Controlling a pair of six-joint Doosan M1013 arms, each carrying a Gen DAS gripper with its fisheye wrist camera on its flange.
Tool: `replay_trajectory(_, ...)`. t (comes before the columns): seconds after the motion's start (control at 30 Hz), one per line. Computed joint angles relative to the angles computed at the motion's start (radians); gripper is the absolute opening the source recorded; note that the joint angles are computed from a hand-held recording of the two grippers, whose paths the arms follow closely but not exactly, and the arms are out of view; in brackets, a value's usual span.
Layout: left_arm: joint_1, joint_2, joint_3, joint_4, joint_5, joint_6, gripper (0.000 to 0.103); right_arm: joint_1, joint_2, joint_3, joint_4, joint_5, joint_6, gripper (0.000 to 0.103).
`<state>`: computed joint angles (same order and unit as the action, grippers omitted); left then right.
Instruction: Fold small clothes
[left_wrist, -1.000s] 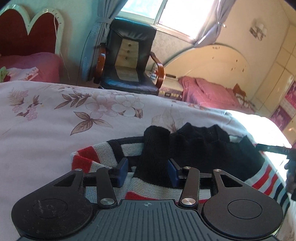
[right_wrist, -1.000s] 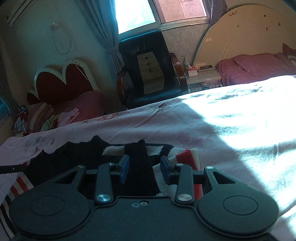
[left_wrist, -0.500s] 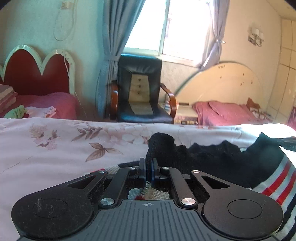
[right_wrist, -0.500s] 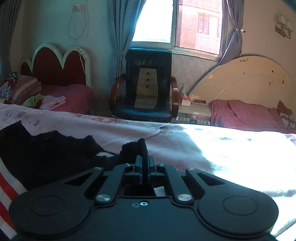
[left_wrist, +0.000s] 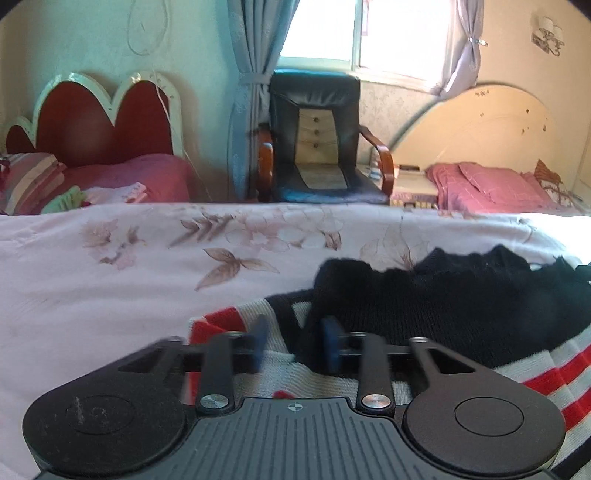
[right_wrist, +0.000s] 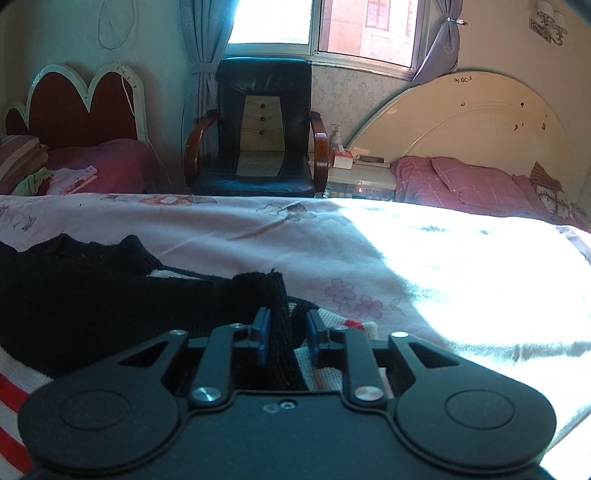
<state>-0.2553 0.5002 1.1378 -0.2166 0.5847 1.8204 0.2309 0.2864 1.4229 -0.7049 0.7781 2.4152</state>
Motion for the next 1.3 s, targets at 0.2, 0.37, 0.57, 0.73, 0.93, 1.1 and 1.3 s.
replay_trajectory(0.2, -0.032, -0.005, -0.023, -0.294, 0.069, 0.317, 0.071, 0.031, -0.003, -0.017, 0.205, -0.136, -0.253, 0.031)
replay_trajectory(0.37, -0.070, 0.017, -0.044, -0.197, 0.169, 0.277, 0.071, 0.066, 0.040, -0.059, 0.255, -0.086, -0.327, 0.041)
replay_trajectory(0.57, -0.004, 0.001, 0.007, -0.164, 0.112, 0.272, 0.071, 0.038, -0.019, 0.021, 0.098, -0.010, -0.193, 0.049)
replay_trajectory(0.73, -0.020, -0.033, 0.040, -0.116, 0.073, 0.255, 0.071, 0.044, -0.056, 0.061, 0.037, 0.014, -0.088, 0.043)
replay_trajectory(0.93, -0.062, -0.100, 0.139, -0.276, 0.052, 0.378, 0.071, 0.108, -0.065, 0.064, 0.138, -0.107, -0.209, 0.038)
replay_trajectory(1.1, -0.067, -0.133, 0.206, -0.211, 0.010, 0.335, 0.071, 0.146, -0.042, 0.050, 0.154, -0.052, -0.287, 0.043)
replay_trajectory(1.3, 0.023, -0.164, 0.256, -0.173, -0.015, 0.219, 0.080, 0.116, -0.129, 0.142, 0.070, 0.035, -0.132, 0.049)
